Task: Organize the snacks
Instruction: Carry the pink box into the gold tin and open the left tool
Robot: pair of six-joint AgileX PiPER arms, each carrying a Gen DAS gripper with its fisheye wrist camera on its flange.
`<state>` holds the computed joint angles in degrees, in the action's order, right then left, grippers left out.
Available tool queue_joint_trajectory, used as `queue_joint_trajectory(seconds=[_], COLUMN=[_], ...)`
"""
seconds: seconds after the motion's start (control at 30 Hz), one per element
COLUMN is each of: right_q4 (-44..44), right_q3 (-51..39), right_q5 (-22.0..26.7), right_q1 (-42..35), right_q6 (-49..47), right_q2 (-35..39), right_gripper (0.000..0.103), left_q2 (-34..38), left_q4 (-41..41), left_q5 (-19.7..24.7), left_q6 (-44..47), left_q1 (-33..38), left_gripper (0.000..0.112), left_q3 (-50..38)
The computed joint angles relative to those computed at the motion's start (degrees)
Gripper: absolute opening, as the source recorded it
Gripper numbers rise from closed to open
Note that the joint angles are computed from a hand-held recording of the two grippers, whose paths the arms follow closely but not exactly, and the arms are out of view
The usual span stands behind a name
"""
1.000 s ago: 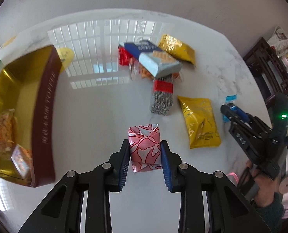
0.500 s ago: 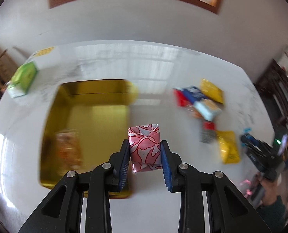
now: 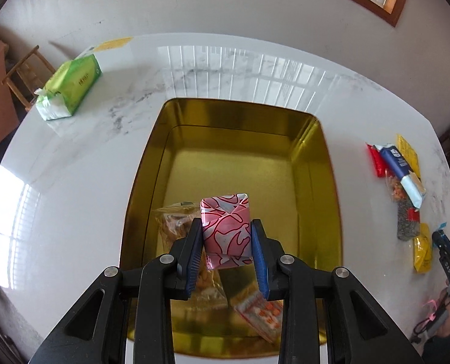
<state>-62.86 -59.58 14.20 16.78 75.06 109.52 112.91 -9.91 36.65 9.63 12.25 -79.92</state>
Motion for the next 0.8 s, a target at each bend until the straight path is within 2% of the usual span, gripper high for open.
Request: queue_joint_trajectory(seconds=[0.4, 0.63, 0.8], right_q4=[-0.02, -0.01, 0.02], right_q3=[-0.02, -0.02, 0.05], right_q5=[0.04, 0.06, -0.16], right_q1=[0.04, 0.06, -0.1], right_q6=[0.03, 0.03, 0.01], right_q2=[0.02, 0.02, 0.0], right_gripper=[0.029, 0.029, 0.029], left_q2=[4.59, 3.09, -0.2], left_q4=[0.95, -1.84, 0.35], left_q5=[0.22, -1.86, -4.98], left_q6=[-1.35, 0.85, 0.44], left_q1=[0.18, 1.5, 1.2], left_gripper=[0.032, 0.032, 0.032], left_q3=[-4.94, -2.08, 2.4])
